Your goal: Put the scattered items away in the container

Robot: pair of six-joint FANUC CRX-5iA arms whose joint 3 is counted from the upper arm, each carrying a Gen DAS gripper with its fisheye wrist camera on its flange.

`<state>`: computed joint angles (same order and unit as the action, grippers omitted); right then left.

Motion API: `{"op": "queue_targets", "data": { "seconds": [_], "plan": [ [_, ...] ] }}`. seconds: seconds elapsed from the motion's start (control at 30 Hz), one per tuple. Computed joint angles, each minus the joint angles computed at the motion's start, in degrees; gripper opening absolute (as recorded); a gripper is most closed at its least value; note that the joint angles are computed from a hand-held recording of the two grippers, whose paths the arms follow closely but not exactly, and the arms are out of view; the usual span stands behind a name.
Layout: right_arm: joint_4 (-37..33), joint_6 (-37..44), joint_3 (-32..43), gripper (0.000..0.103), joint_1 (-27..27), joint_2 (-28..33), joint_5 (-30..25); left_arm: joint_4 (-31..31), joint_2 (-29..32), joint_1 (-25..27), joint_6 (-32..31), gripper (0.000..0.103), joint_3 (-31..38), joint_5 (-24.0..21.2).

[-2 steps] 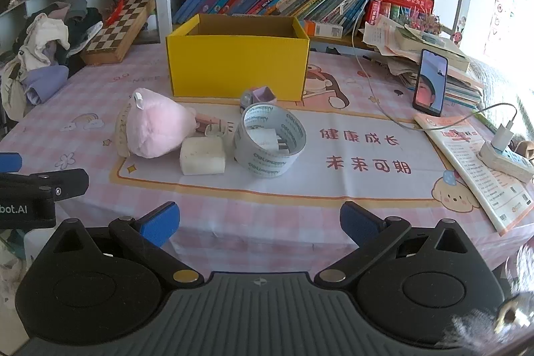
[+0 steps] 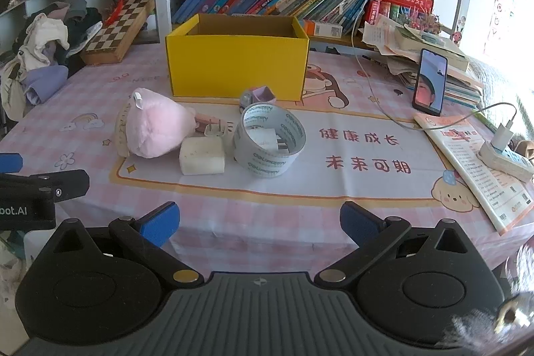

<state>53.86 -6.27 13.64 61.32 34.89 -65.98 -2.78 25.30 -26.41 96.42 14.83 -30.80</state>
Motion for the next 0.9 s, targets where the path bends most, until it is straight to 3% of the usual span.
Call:
{"op": "queue_targets", "data": {
  "seconds": [0.17, 0.33, 0.9],
  "plan": [
    [-0.1, -0.1, 0.0, 0.103, 0.0, -0.2, 0.2, -2.4, 0.9, -0.6, 2.1, 0.103, 2.4, -3.4],
    [-0.1, -0.2, -0.3, 0.103, -0.2, -0.1, 0.5, -1.2, 0.0, -0.3, 0.9, 0.103, 0.3, -1.2],
    [-0.6, 0.8, 0.2, 0.103, -0.1, 0.2, 0.4, 1.4, 0.1, 0.3, -0.9, 0.103, -0.1, -0.8]
  ]
}}
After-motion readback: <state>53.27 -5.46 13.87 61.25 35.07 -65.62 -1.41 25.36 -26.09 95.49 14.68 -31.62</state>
